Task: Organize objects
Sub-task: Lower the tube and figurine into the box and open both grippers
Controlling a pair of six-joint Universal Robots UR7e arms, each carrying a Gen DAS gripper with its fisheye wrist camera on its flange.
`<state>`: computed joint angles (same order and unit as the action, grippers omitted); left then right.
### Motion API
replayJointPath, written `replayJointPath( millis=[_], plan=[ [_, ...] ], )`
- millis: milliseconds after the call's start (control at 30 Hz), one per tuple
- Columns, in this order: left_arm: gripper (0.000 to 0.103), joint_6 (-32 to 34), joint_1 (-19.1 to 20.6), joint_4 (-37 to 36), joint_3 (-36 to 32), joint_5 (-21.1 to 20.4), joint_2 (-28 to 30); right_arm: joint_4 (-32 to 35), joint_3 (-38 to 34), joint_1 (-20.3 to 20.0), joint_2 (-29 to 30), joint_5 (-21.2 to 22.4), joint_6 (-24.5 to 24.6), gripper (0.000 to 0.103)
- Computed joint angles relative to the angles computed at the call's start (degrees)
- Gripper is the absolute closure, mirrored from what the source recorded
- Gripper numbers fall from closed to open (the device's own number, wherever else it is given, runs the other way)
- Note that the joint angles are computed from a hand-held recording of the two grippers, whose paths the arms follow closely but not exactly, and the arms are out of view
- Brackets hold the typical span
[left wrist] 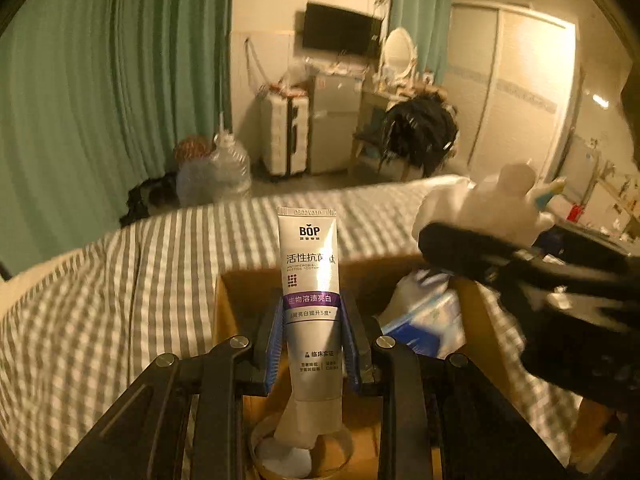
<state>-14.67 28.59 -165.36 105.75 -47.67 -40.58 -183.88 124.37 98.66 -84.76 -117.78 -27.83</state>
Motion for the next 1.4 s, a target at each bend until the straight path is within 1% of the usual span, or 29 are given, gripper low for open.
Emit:
replayJointPath(
  millis=[100,167,233,300,367,500,767,800,867,933,1000,1033,1067,1100,1133,1167,1267,1400],
  plan=[
    [0.077,-1.2,0.7,1.2,0.1,-0.2,1.1,3.4,-0.1,-3.3,0.0,2.0,2.8,0.052],
    [0.077,-1.3,0.8,1.6,0.5,0.0,1.2,3.3,0.5,-4.2,-0.1,1.4,2.8,0.052],
    [0.077,-1.3,1.0,1.4,0.9,-0.8,1.4,3.8,0.8,-5.0,-0.2,1.8,3.3,0.052],
    [0.077,-1.5,1.3,1.8,0.8,-1.5,1.5,3.9,0.9,-5.5,0.3,2.2,3.6,0.052],
    [0.077,-2.2,1.1,1.6,1.2,-1.3,1.5,3.9,1.3,-6.0,0.6,2.1,3.7,0.052],
    [0.077,-2.7,1.3,2.0,1.2,-1.6,1.5,4.5,1.8,-7.2,0.6,3.3,3.9,0.052],
    [0.077,-2.0,1.6,2.1,1.1,-2.1,2.2,5.6,1.9,-8.3,1.1,4.0,4.7,0.051],
    [0.077,-2.0,1.5,2.2,1.1,-2.2,2.2,6.1,1.6,-8.2,1.0,4.1,4.8,0.05],
    [0.075,-2.7,1.1,2.6,1.4,-1.9,2.2,6.7,1.5,-8.3,0.7,4.9,5.0,0.038],
    [0.075,-2.5,0.9,2.5,1.6,-1.7,2.2,6.8,1.5,-8.1,0.5,5.1,5.6,0.037],
    [0.071,-2.5,0.6,2.5,1.6,-1.0,2.2,7.0,1.5,-7.7,0.3,5.1,5.8,0.037],
    [0.066,-2.5,0.4,2.5,1.8,-0.9,2.0,6.8,1.6,-7.5,0.1,5.1,5.7,0.036],
    [0.057,-2.8,0.3,2.6,1.8,-0.8,1.9,6.9,1.7,-7.3,-0.2,5.2,5.7,0.035],
    [0.052,-2.8,0.2,2.6,1.5,-0.6,1.9,6.9,1.7,-7.1,-0.4,5.2,5.8,0.035],
    [0.043,-2.9,0.2,2.5,1.4,-0.5,1.9,6.9,1.7,-7.0,-0.6,5.1,5.8,0.034],
    [0.038,-3.2,0.1,2.8,1.2,-0.2,1.8,7.0,1.6,-6.7,-0.9,4.9,5.9,0.034],
    [0.026,-4.4,-0.5,4.9,0.5,0.9,1.0,6.8,1.4,-5.9,-1.6,3.6,7.0,0.032],
    [0.019,-4.8,-2.2,6.8,0.6,3.3,-0.9,7.4,0.9,-3.4,-4.1,2.2,8.4,0.031]
  ],
)
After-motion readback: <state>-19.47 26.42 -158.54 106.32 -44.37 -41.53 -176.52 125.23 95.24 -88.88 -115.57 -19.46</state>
